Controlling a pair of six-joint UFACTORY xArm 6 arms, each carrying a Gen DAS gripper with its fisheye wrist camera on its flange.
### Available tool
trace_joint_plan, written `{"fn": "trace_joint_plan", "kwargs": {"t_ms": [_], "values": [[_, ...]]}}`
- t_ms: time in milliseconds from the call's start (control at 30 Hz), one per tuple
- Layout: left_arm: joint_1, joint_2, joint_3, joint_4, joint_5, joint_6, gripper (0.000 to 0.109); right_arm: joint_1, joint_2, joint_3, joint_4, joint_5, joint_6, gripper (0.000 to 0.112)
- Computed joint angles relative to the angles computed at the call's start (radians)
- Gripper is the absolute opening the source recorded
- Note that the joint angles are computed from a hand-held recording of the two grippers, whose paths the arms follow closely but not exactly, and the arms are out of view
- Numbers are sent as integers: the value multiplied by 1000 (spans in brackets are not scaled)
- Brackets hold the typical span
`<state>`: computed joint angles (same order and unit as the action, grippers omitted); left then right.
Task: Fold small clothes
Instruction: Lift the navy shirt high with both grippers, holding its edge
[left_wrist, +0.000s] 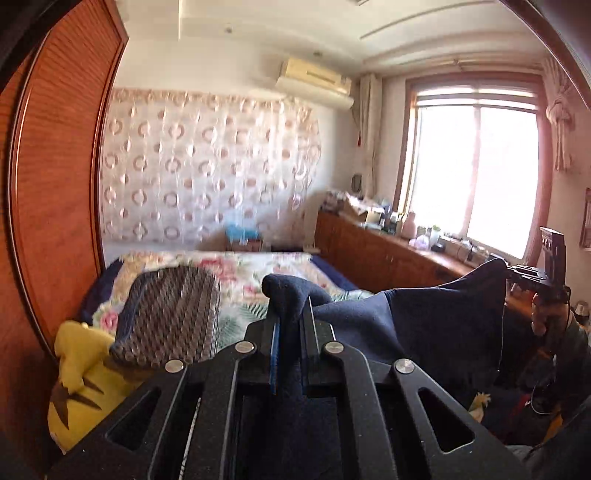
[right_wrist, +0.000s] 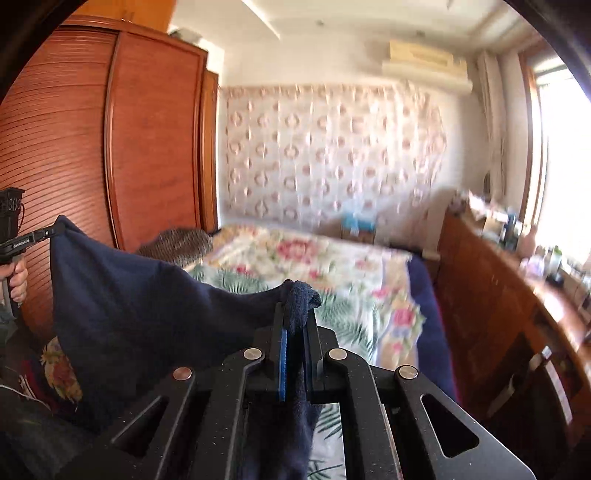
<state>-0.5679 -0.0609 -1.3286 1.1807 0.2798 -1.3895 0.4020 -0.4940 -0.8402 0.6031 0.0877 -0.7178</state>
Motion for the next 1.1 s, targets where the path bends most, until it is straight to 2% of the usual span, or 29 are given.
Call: {"fn": "trace_joint_plan", "kwargs": {"t_ms": [100, 233, 300, 400, 467, 633, 700, 800, 867, 900, 967, 1000, 1033, 1100], "values": [[-1, -24, -23, 61, 2, -32, 9, -5, -59, -4, -31, 6, 4, 6], [6, -44, -55, 130, 9, -75, 9, -8, -98, -40, 29, 27, -64, 6], [13, -54, -67, 142, 13, -71, 9, -19, -105, -47, -38, 30, -4, 6], [22, -65, -82, 150, 27, -61, 9, -13, -114, -52, -66, 21, 6, 6], [41, -54, -94, 137, 22, -45, 9, -6, -93, -66, -31, 8, -32, 6], [101, 85, -193, 10, 19, 74, 9, 20, 86, -137, -60, -85, -3, 6], [128, 186, -269, -59, 25, 150, 9, 2, 189, -205, -152, -90, 83, 6], [152, 345, -406, -181, 53, 272, 9, -35, 397, -390, -349, -39, 293, 6], [167, 467, -523, -236, 79, 334, 9, -49, 537, -530, -383, 7, 351, 6], [173, 540, -600, -316, 102, 418, 9, -54, 624, -611, -390, 30, 365, 6], [181, 685, -752, -525, 174, 603, 14, -59, 763, -744, -474, 56, 463, 6], [186, 718, -783, -601, 186, 645, 20, -63, 828, -802, -576, 64, 568, 13], [193, 733, -774, -635, 168, 645, 30, -68, 891, -867, -681, 99, 667, 18], [197, 726, -728, -576, 153, 580, 50, -67, 986, -983, -888, 187, 858, 29]]}}
